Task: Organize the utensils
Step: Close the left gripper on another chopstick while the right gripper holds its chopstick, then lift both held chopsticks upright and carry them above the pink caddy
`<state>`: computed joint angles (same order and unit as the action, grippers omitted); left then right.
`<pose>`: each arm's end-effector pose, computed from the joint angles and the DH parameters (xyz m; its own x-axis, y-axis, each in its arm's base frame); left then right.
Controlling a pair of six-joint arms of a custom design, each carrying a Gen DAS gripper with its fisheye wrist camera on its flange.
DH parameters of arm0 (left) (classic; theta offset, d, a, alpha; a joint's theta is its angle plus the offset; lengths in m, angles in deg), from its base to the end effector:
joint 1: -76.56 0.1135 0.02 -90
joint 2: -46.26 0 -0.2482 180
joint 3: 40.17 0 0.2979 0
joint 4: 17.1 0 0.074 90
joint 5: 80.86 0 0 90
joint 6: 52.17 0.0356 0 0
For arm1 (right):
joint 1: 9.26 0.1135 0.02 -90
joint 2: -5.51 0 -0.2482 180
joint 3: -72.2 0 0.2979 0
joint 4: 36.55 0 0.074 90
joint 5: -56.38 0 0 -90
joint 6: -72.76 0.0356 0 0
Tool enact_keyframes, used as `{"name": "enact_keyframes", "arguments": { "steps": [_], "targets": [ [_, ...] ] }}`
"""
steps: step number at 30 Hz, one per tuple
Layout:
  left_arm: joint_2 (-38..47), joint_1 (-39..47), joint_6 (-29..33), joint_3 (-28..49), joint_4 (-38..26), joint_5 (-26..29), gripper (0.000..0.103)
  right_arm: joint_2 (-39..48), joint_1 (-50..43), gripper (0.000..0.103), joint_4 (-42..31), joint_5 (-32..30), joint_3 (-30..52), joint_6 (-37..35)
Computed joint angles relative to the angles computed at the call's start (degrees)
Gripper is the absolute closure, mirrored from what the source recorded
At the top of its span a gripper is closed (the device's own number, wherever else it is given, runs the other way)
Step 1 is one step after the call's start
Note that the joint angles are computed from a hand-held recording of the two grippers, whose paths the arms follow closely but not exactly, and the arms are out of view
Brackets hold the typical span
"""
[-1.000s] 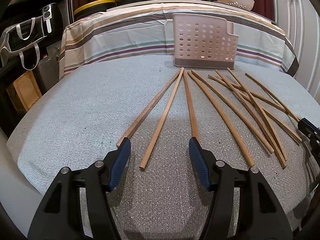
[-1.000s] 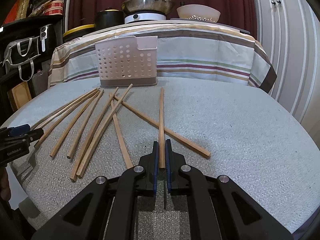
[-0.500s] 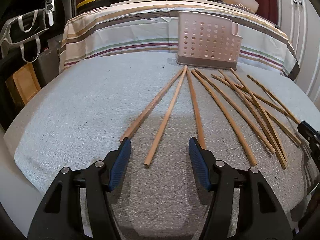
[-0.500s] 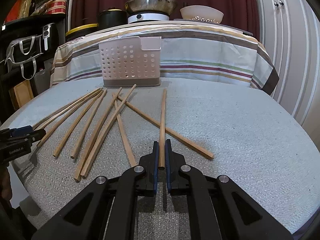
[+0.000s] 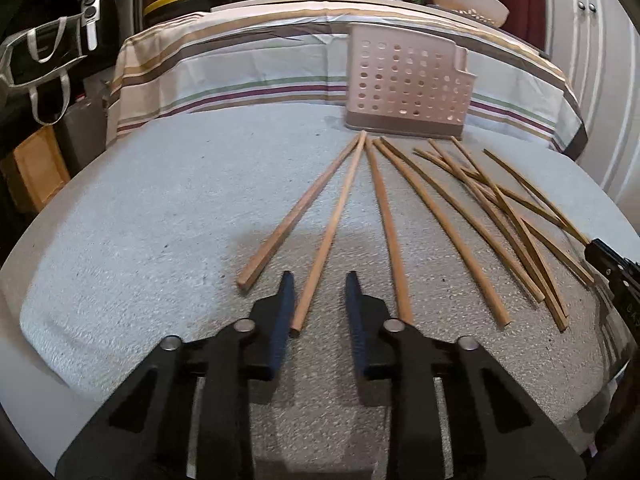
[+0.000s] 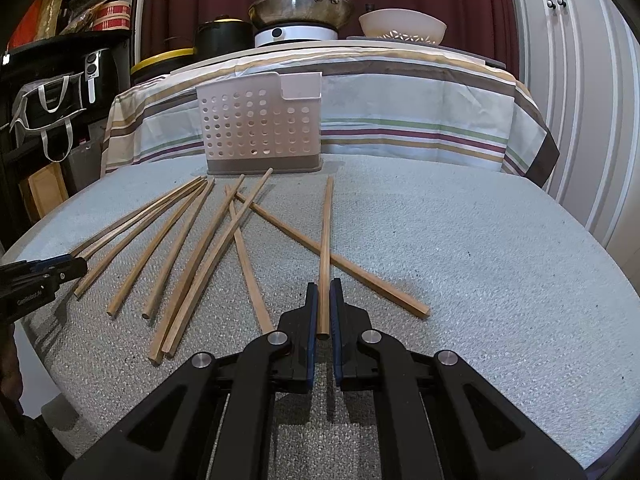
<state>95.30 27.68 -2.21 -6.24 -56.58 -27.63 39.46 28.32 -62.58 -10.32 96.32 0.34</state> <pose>0.1504 -0.1399 0.1397 -0.6518 -0.0369 -0.7575 -0.0574 0.9983 0.0008 0.1624 0.1072 0.1387 -0.5350 -0.0617 -0.8426 -0.1516 0.9882 0.0239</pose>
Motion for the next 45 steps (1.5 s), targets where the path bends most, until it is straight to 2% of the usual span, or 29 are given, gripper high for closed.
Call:
{"name": "enact_keyframes", "arguments": {
  "steps": [4, 8, 16, 18, 20, 25, 32, 45],
  "targets": [
    [-0.93, 0.84, 1.03, -0.81, 1.38, 0.84, 0.080, 0.13, 0.47, 0.096, -0.19, 0.23, 0.24, 0.66],
    [-2.66, 1.79, 0.82, -1.86, 1.68, 1.38, 0.086, 0.08, 0.07, 0.096, -0.25, -0.25, 0.17, 0.42],
    [1.34, -1.52, -1.28, -0.05, 0.15, -3.20, 0.085, 0.08, 0.27, 0.096, 0.23, -0.25, -0.15, 0.50],
    [0.08, -1.07, -0.75, -0.69, 0.55, -2.40, 0.087, 0.05, 0.62, 0.096, 0.07, 0.04, -0.07, 0.68],
    [-1.54, -0.55, -0.03, -1.58, 1.18, -1.28, 0.093, -0.11, 0.37, 0.096, -0.02, -0.19, -0.07, 0.55],
    [-1.66, -0.04, 0.74, -1.60, 1.53, -0.59, 0.096, -0.41, 0.66, 0.096, -0.38, 0.06, 0.04, 0.66],
    [-1.94, 0.02, 1.30, -1.34, 1.49, -0.29, 0.097, -1.61, 1.11, 0.096, -1.14, 0.58, -0.04, 0.83],
    [-7.74, -1.80, 5.28, 0.93, -0.60, -5.53, 0.097, -7.11, 2.20, 0.096, -4.70, 2.66, 1.72, -0.14]
  ]
}}
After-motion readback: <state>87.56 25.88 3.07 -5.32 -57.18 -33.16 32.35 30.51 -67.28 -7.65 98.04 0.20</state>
